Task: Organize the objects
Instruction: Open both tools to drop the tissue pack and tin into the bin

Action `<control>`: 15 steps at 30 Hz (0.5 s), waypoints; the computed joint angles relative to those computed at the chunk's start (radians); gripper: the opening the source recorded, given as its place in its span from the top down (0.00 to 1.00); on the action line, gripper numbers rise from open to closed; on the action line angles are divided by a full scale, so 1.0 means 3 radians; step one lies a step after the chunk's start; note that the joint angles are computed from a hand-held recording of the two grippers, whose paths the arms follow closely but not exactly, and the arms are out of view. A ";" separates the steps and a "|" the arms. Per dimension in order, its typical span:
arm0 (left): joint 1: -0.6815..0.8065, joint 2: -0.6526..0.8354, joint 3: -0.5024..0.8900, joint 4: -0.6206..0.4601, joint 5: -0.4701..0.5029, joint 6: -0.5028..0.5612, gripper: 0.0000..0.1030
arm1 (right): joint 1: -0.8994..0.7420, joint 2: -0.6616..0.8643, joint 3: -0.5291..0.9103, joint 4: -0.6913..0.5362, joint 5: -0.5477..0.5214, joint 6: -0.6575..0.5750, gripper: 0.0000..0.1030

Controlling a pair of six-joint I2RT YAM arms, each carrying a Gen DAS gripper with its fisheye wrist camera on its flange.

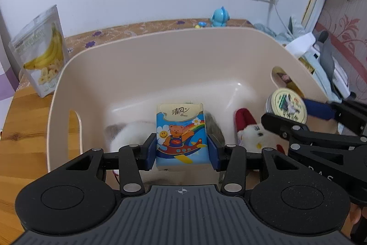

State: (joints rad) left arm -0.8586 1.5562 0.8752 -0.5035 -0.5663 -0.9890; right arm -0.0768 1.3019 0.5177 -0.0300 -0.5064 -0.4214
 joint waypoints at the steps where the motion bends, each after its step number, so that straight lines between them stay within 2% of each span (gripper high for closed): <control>1: 0.0013 0.0030 0.0013 -0.0001 0.0024 0.0010 0.55 | 0.0022 -0.0003 -0.0019 0.0040 0.0032 -0.0023 0.50; 7: 0.0021 0.0131 0.0071 -0.0061 0.0064 0.0037 0.55 | 0.0135 0.0000 -0.0023 0.0033 0.0173 -0.0128 0.49; 9: -0.0002 0.0143 0.0099 -0.0135 0.0012 -0.0012 0.54 | 0.0136 -0.0012 -0.0021 0.0015 0.0171 -0.0127 0.41; 12: -0.0036 0.0145 0.0156 -0.0266 -0.0071 -0.0052 0.47 | 0.0117 -0.0048 -0.0014 -0.0023 0.0165 -0.0124 0.34; 14: -0.0066 0.0146 0.0201 -0.0365 -0.0131 -0.0089 0.37 | 0.0077 -0.0096 -0.0019 -0.0058 0.0123 -0.0130 0.30; 15: -0.0087 0.0143 0.0221 -0.0418 -0.0171 -0.0113 0.35 | 0.0057 -0.0112 -0.0015 -0.0077 0.0100 -0.0129 0.29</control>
State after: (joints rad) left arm -0.8848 1.5990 0.9416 -0.6288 -0.6177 -1.0229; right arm -0.0599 1.2682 0.5131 -0.0530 -0.4765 -0.4601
